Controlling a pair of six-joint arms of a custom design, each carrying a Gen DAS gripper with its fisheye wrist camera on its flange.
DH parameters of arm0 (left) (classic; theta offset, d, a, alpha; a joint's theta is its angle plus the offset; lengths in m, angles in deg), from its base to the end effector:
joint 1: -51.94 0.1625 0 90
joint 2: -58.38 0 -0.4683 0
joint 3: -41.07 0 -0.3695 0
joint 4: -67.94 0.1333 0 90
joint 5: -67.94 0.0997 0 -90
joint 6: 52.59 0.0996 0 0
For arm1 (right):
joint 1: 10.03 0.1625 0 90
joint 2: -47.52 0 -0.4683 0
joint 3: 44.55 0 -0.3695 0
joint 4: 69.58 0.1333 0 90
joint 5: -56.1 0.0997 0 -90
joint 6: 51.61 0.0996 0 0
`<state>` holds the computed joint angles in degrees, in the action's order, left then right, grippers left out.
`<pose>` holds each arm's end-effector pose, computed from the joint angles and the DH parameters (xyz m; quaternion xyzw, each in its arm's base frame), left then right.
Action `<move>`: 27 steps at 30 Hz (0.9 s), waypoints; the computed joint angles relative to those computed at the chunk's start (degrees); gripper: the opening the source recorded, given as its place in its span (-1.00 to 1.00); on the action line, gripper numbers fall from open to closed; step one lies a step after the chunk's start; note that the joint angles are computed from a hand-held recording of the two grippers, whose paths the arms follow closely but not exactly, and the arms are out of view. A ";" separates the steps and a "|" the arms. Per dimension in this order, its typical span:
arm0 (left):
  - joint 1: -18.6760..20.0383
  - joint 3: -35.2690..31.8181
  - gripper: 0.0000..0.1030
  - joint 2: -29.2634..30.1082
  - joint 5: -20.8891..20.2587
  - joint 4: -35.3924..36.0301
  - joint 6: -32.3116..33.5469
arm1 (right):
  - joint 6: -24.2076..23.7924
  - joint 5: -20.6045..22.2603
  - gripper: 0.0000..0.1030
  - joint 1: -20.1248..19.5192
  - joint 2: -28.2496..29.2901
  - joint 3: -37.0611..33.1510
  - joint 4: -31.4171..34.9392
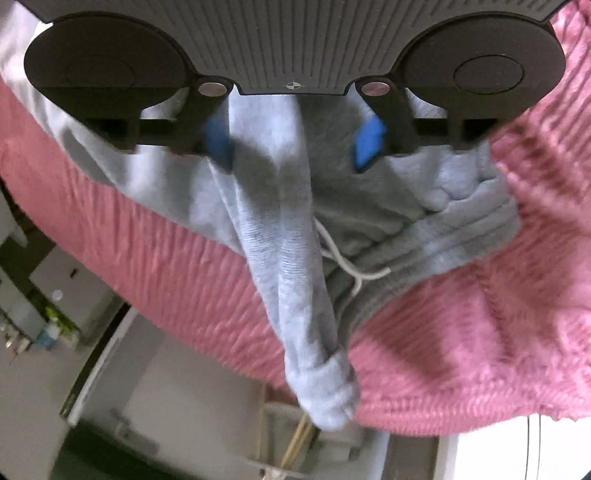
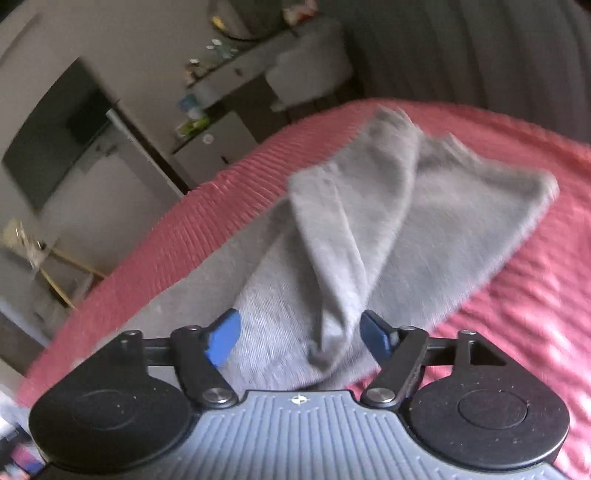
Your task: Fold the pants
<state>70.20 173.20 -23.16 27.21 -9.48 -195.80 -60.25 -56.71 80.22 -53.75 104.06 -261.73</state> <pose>-0.2104 -0.2893 0.2219 -0.2750 0.7561 -0.4817 0.3475 0.0960 -0.2909 0.3786 -0.0233 -0.8747 0.4371 0.2081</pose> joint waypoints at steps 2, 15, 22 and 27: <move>1.80 0.89 -0.68 -0.86 0.84 -4.32 4.55 | -4.77 -1.76 0.59 1.66 3.95 0.70 -7.36; -9.34 4.36 -0.56 -1.69 -12.56 -0.21 -6.35 | -16.81 -15.01 0.59 4.19 18.79 -8.74 -15.50; -9.09 2.19 -0.31 -1.32 -15.08 4.92 -9.34 | -16.22 -18.34 -0.86 0.32 20.13 -13.10 -9.61; -11.13 3.14 -0.43 -2.55 -16.31 5.56 -9.57 | -18.03 -13.21 -0.89 -0.52 12.08 -11.26 -15.14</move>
